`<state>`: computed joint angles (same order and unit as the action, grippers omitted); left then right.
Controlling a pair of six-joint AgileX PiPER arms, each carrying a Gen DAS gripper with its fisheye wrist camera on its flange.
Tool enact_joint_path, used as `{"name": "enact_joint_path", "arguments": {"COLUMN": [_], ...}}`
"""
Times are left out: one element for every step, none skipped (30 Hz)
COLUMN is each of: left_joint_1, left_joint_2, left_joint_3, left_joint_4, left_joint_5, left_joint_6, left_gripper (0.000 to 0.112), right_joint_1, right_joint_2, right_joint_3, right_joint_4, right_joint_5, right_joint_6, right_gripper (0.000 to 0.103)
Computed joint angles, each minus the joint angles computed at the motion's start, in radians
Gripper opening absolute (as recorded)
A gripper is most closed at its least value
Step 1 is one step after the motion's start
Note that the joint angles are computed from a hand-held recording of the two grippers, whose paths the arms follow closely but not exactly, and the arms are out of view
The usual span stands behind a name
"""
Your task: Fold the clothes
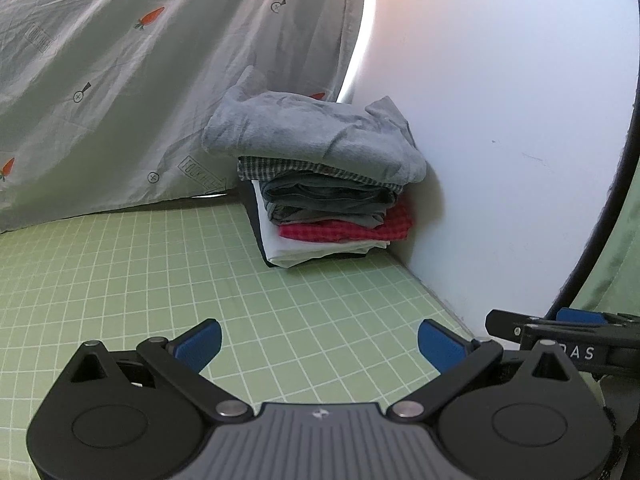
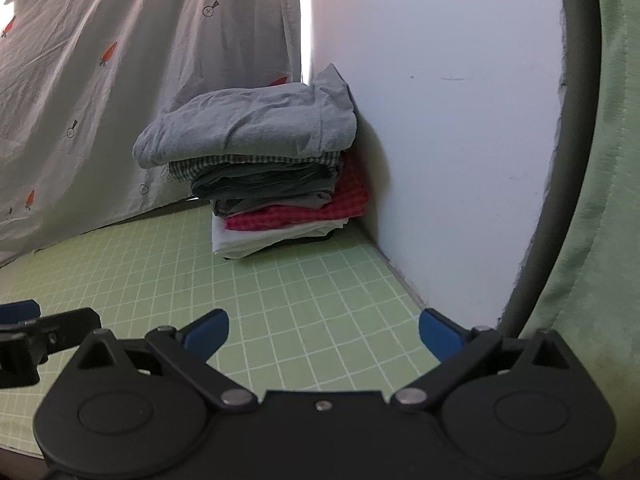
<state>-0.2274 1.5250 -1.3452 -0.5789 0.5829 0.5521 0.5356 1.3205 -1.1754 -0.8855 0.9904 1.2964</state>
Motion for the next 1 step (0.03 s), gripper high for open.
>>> {"name": "enact_joint_path", "arguments": {"left_joint_1": [-0.004], "left_joint_2": [-0.001], "left_joint_3": [0.001], "left_joint_4": [0.005], "left_joint_5": [-0.002], "left_joint_6": [-0.007], "left_gripper": [0.103], "right_joint_1": [-0.002], "right_joint_2": [-0.002], "right_joint_3": [0.002], "right_joint_4": [0.001], "right_joint_5": [-0.001], "right_joint_6": [-0.003], "right_gripper": [0.102]}}
